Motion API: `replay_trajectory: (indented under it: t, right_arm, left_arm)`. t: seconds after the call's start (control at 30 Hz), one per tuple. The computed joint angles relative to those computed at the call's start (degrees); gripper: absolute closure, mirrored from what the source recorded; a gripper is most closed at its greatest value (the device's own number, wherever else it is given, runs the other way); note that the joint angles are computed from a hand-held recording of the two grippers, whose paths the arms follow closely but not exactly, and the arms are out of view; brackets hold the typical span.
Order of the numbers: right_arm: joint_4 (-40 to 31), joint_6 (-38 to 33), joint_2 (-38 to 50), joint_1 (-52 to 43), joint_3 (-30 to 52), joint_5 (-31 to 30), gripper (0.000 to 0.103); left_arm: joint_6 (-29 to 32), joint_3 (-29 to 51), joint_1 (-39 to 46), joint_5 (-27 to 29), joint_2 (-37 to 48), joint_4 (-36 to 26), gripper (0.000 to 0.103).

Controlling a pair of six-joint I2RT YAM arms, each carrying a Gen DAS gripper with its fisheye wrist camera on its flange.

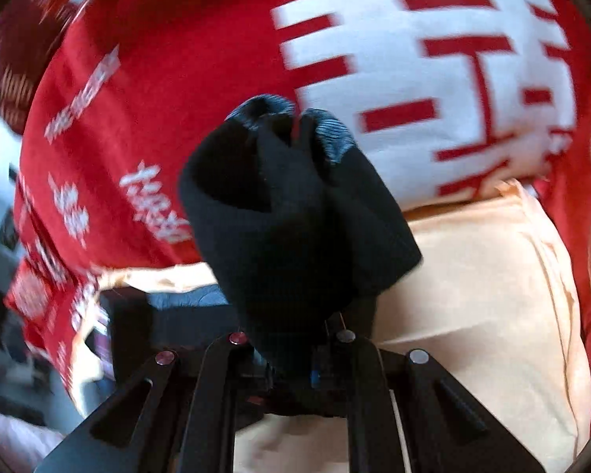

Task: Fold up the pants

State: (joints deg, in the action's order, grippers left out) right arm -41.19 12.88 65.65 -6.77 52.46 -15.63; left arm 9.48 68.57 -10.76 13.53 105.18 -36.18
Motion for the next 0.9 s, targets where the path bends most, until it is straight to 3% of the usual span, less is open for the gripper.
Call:
replay_trajectory:
  t: [0.07, 0.27, 0.5, 0.53, 0.57, 0.6, 0.63, 0.73, 0.9]
  right_arm:
    - [0.8, 3.2, 2.2, 7.9, 0.9, 5.6, 0.09]
    - [3.1, 12.8, 17.4, 32.7, 5.1, 22.7, 0.088]
    - [0.5, 22.0, 37.4, 49.0, 12.3, 37.0, 0.078]
    - [-1.0, 22.3, 38.9, 50.7, 13.6, 39.6, 0.074]
    - [-2.4, 21.8, 40.0, 52.2, 14.9, 41.1, 0.059]
    - [-3.0, 20.8, 40.1, 53.3, 15.6, 40.7, 0.046]
    - [-3.3, 20.1, 39.8, 54.0, 16.1, 39.8, 0.044]
    - [-6.6, 19.7, 36.5, 57.5, 15.9, 40.1, 0.044]
    - [-9.0, 26.8, 22.8, 54.6, 8.6, 32.1, 0.044]
  left_arm:
    - [3.8, 1.7, 6.0, -0.1, -0.2, -1.9, 0.013]
    - [13.2, 11.1, 21.2, -2.9, 6.5, -6.8, 0.013]
    - [17.6, 19.6, 29.2, -3.7, 14.2, -9.9, 0.013]
    - [18.0, 20.3, 28.9, -3.6, 15.2, -9.8, 0.013]
    - [18.3, 22.0, 28.7, -3.1, 16.4, -10.4, 0.013]
    - [19.2, 21.8, 29.0, -2.5, 15.8, -11.0, 0.013]
    - [19.7, 22.2, 28.8, -1.8, 15.7, -12.0, 0.013]
    - [20.3, 23.3, 28.3, 1.1, 14.8, -15.0, 0.013]
    - [24.1, 22.9, 25.3, 5.5, 10.7, -22.9, 0.013]
